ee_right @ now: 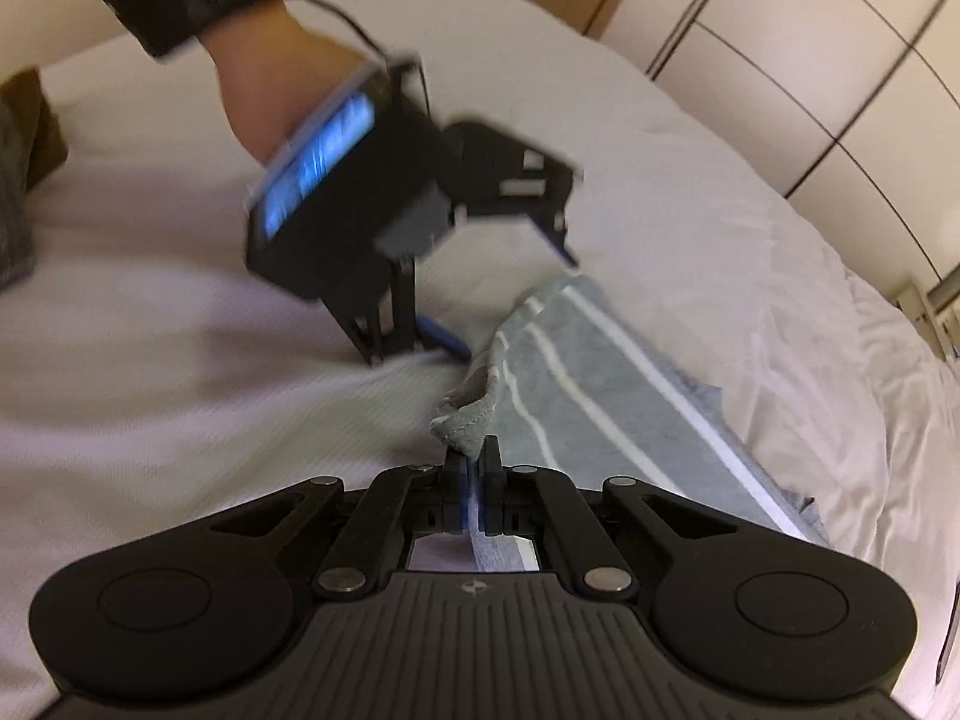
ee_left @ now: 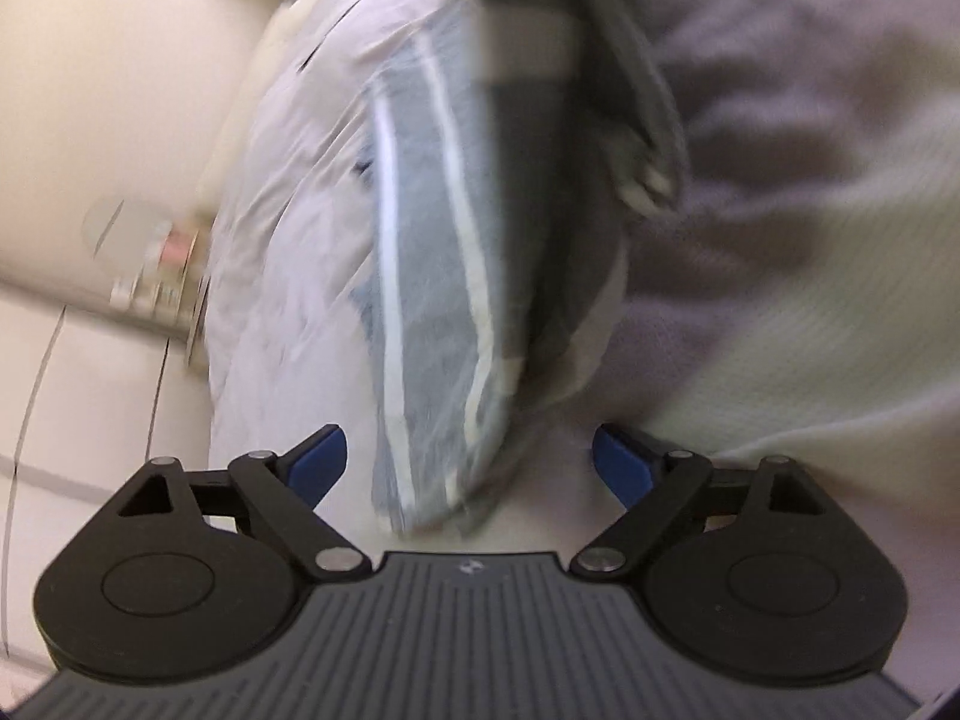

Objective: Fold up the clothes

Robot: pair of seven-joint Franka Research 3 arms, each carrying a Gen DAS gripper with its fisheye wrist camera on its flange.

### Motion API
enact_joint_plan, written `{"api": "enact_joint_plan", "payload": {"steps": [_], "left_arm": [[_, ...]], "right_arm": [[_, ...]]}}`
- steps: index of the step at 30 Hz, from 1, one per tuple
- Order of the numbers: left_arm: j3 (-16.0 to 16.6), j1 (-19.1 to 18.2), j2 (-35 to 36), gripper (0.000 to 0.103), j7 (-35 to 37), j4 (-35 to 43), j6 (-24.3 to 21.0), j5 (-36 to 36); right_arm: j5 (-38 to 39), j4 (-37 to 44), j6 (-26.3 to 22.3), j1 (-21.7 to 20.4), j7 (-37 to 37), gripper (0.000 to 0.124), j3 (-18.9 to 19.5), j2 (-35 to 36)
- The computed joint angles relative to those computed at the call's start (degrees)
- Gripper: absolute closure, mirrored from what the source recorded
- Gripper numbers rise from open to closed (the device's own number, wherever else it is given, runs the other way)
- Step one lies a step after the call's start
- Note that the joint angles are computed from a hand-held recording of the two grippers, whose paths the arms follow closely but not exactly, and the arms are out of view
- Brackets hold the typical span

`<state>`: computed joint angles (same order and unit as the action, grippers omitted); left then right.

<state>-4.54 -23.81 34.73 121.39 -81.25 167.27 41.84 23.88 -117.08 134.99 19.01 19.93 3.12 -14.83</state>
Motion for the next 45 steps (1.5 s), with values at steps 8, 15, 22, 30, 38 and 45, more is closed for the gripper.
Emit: {"api": "enact_joint_plan", "payload": {"steps": [8,15,22,30,38,45], "left_arm": [[-8.1,3.9,10.5,0.093,22.9,16.9,-12.1,-12.1],[-7.6,2.7,13.1,0.097,28.1,23.7,-18.9,-19.8],[-6.3,1.9,13.5,0.096,26.9,25.2,-20.5,-22.3],[-3.8,1.9,9.5,0.079,22.8,15.1,-10.4,-17.1],[-5.9,3.0,8.1,0.099,23.0,15.0,-14.4,-17.8],[-9.9,6.2,-3.0,0.100,26.4,2.1,-13.3,-21.0]], "right_arm": [[1.6,1.3,-3.5,-1.1,1.6,0.124,-1.1,-0.5],[-1.4,-2.7,-3.6,-1.6,2.5,0.103,-0.2,-2.9],[-5.3,-12.4,5.3,-0.1,-0.9,0.069,1.5,-5.4],[-5.7,-19.9,23.2,4.4,-7.6,0.073,0.7,-4.1],[-2.4,-12.1,9.0,3.1,-2.8,0.122,-1.1,-3.2],[1.4,-4.7,-7.5,0.3,-8.3,0.122,-4.0,-5.9]]}}
